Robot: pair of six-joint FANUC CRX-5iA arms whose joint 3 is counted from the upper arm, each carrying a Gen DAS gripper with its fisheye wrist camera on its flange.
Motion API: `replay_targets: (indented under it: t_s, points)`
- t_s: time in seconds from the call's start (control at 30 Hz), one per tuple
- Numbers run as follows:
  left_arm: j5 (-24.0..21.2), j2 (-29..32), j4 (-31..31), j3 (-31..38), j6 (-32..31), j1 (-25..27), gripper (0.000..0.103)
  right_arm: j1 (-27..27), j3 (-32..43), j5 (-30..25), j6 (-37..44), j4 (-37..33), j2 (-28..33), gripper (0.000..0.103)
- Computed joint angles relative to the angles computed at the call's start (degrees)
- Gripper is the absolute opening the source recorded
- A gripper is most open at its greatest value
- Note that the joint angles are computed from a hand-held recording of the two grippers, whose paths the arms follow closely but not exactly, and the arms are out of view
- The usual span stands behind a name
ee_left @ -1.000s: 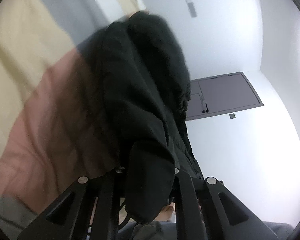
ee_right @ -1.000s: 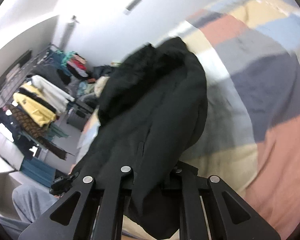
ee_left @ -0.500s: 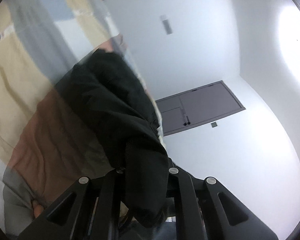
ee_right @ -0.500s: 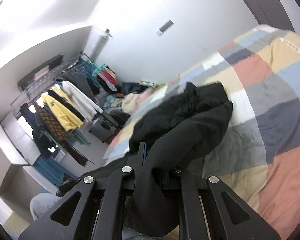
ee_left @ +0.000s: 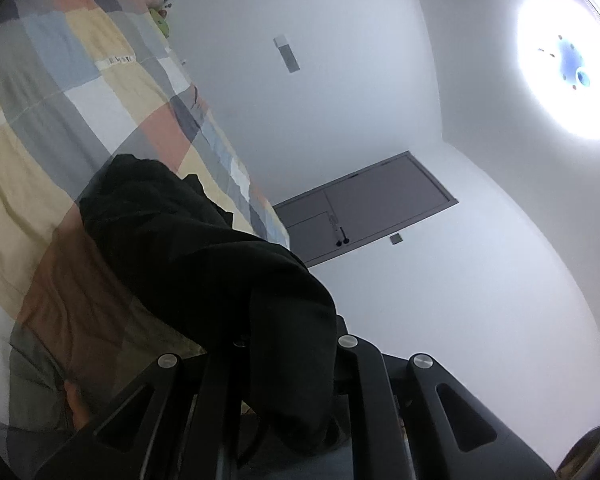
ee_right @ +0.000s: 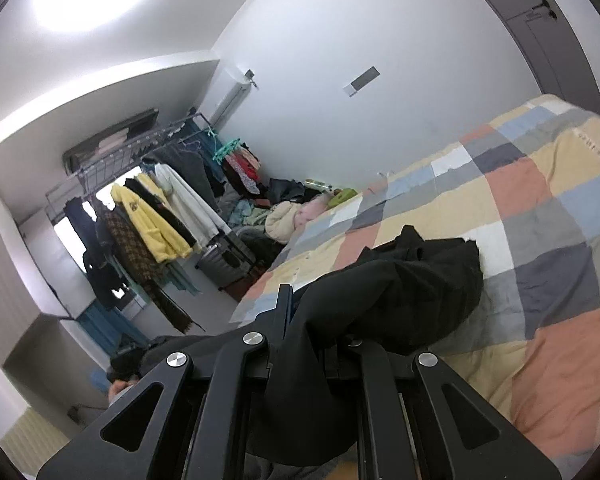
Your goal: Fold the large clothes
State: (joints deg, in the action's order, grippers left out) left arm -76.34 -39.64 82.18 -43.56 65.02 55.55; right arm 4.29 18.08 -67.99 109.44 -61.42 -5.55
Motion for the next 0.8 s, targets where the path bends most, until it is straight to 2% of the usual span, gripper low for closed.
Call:
replay_targets:
  t_s: [0.13, 0.27, 0.33, 0.5, 0.67, 0.8]
  points:
    - [1.47, 3.05, -3.61, 4.55, 2.66, -2.19, 0.01, 0.11, 4.42, -2.55, -3.81, 0.97, 3.69, 0.008]
    - [3.12, 7.08, -6.86, 9.46, 5.63, -4.27, 0.011, 2.27, 9.79, -3.12, -8.15, 5.37, 7.35, 0.008]
    - [4.69, 10.25, -8.82, 12.89, 7.64, -5.73, 0.011, 2.03, 13.53, -5.06, -11.91, 4.79, 10.18, 0.008]
    - [10.17, 18.01, -12.96, 20.99, 13.99, -10.35, 0.012, 3.78, 22.47, -5.63, -20.26, 8.1, 16.93, 0.008]
    - [14.26, 28.08, -20.16, 31.76, 23.01, -14.38, 0.012, 6.54, 33.41, -4.56, -31.97, 13.84, 26.71, 0.008]
    - [15.21, 37.85, -29.47, 43.2, 32.35, -16.99, 0.012, 10.32, 48.02, -7.23, -41.89, 23.39, 38.33, 0.008]
